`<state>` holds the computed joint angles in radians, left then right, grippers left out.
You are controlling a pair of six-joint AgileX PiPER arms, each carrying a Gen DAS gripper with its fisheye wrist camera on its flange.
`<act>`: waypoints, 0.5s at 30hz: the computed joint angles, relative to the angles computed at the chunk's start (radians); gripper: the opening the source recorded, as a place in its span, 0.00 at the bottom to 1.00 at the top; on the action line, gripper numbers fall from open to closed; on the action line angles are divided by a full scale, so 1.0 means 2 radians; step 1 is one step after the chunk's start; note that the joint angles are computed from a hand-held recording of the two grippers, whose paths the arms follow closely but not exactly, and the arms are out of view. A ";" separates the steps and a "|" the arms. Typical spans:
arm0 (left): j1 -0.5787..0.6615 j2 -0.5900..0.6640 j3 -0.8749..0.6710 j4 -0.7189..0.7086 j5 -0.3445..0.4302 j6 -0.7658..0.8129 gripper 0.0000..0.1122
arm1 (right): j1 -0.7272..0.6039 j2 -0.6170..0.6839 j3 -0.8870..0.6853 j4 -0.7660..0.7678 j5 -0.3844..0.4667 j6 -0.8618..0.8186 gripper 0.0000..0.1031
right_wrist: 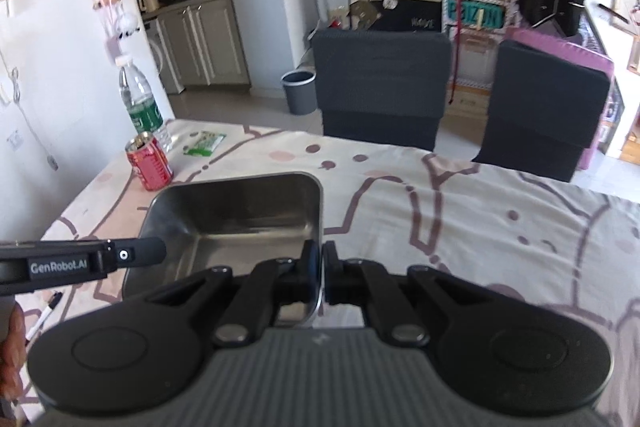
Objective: Organize plates and bowls
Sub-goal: 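Lift the rectangular steel tray with both tools and carry it toward the plate stack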
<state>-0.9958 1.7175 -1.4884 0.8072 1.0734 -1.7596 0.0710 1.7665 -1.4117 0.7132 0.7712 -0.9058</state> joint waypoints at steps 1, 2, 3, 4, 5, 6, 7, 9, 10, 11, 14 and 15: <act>-0.007 0.000 -0.004 0.000 0.004 0.002 0.06 | -0.009 -0.012 0.010 0.006 0.006 -0.005 0.04; -0.015 -0.002 -0.005 0.001 0.005 0.002 0.06 | -0.019 -0.024 0.021 0.011 0.012 -0.011 0.04; -0.021 -0.001 -0.008 0.002 0.008 0.003 0.06 | -0.027 -0.036 0.033 0.016 0.015 -0.016 0.04; -0.028 0.000 -0.014 0.002 0.012 0.006 0.06 | -0.036 -0.048 0.045 0.020 0.017 -0.021 0.04; -0.036 0.004 -0.021 0.004 0.016 0.009 0.06 | -0.045 -0.059 0.057 0.024 0.020 -0.027 0.04; -0.042 0.007 -0.027 0.006 0.019 0.011 0.06 | -0.053 -0.069 0.068 0.027 0.022 -0.032 0.04; -0.047 0.009 -0.031 0.006 0.020 0.012 0.06 | -0.065 -0.080 0.079 0.031 0.027 -0.038 0.04; -0.058 0.016 -0.043 0.009 0.020 0.014 0.05 | -0.089 -0.102 0.099 0.039 0.037 -0.050 0.04; -0.062 0.020 -0.049 0.008 0.019 0.018 0.05 | -0.103 -0.112 0.109 0.044 0.044 -0.056 0.04; -0.067 0.027 -0.059 0.006 0.018 0.025 0.05 | -0.116 -0.120 0.118 0.050 0.048 -0.063 0.04; -0.078 0.048 -0.087 0.002 0.015 0.042 0.05 | -0.159 -0.141 0.139 0.060 0.064 -0.078 0.04; -0.081 0.057 -0.098 0.000 0.013 0.047 0.05 | -0.170 -0.146 0.143 0.063 0.068 -0.082 0.04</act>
